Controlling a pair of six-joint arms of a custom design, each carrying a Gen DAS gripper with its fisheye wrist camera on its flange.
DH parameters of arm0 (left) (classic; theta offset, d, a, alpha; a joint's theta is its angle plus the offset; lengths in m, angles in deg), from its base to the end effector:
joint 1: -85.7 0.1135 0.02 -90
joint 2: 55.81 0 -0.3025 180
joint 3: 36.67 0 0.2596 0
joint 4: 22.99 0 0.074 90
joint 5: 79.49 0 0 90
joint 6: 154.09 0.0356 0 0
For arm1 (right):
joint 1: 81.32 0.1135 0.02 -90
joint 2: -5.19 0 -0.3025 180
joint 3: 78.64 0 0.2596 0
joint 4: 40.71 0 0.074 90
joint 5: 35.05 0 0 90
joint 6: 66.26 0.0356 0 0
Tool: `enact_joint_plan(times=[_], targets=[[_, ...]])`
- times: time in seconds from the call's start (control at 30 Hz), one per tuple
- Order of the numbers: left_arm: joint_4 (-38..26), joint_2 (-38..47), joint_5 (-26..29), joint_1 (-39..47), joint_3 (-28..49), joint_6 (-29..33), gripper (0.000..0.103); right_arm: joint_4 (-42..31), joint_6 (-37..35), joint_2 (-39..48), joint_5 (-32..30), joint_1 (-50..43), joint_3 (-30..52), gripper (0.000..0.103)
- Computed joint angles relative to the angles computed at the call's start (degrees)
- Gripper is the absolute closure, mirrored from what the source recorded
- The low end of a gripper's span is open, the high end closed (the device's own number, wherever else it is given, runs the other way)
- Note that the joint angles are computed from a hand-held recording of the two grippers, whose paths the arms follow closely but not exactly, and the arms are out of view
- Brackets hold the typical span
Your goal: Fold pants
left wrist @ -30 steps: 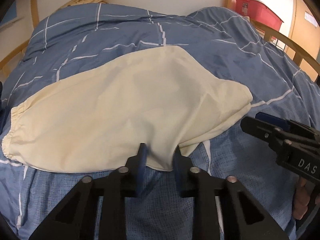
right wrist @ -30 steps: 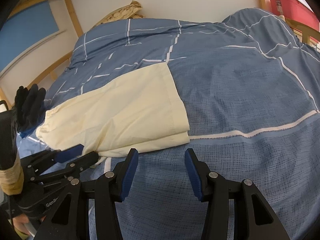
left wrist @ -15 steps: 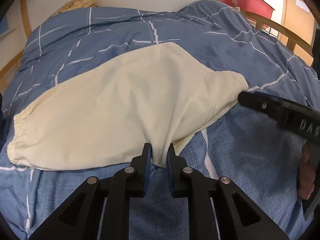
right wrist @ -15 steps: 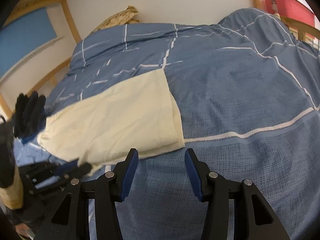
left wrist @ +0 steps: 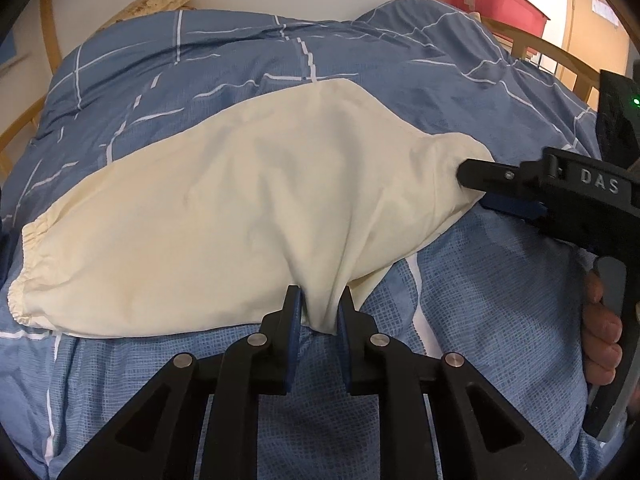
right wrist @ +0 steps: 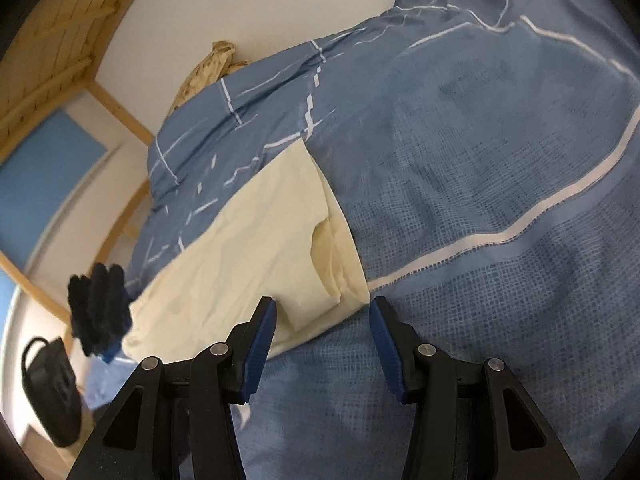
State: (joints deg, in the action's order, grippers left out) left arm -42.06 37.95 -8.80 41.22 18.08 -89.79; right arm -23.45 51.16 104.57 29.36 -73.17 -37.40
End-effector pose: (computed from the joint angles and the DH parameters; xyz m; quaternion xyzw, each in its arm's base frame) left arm 0.2212 -0.2007 0.1606 0.1091 0.9427 -0.0239 0.3145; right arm 0.2815 0.0558 0.1220 0.0577 0.8898 0.3156 0.3244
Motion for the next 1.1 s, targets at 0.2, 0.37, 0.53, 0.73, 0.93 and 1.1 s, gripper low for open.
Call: enact_joint_plan(times=[0.2, 0.37, 0.53, 0.73, 0.93, 1.1], targets=[[-1.06, -0.01, 0.33, 0.15, 0.65, 0.23, 0.087, -0.20, -0.72, 2.72, -1.86, 1.06, 2.27, 0.093], [-2.31, -2.05, 0.45, -1.33, 0.83, 1.92, 0.090, -0.79, -1.65, -4.83, 3.38, 1.74, -0.34, 0.097], [-3.24, 0.07, 0.73, -1.34, 1.73, 2.51, 0.089, -6.41, -5.51, -9.18, 13.52, 5.94, 1.14, 0.097], [-4.73, -1.77, 3.79, 0.42, 0.39, 0.07, 0.067, -11.11, -3.43, -2.78, 11.85, 3.64, 4.59, 0.072], [-8.86, -15.44, 3.28, -0.88, -4.92, 0.02, 0.054, -15.76, -4.48, -12.21, 31.41, 11.49, 2.30, 0.055], [-16.41, -31.06, 1.49, 2.49, -8.38, 3.84, 0.048, -24.92, -6.51, -21.24, 47.35, 24.57, 3.76, 0.040]])
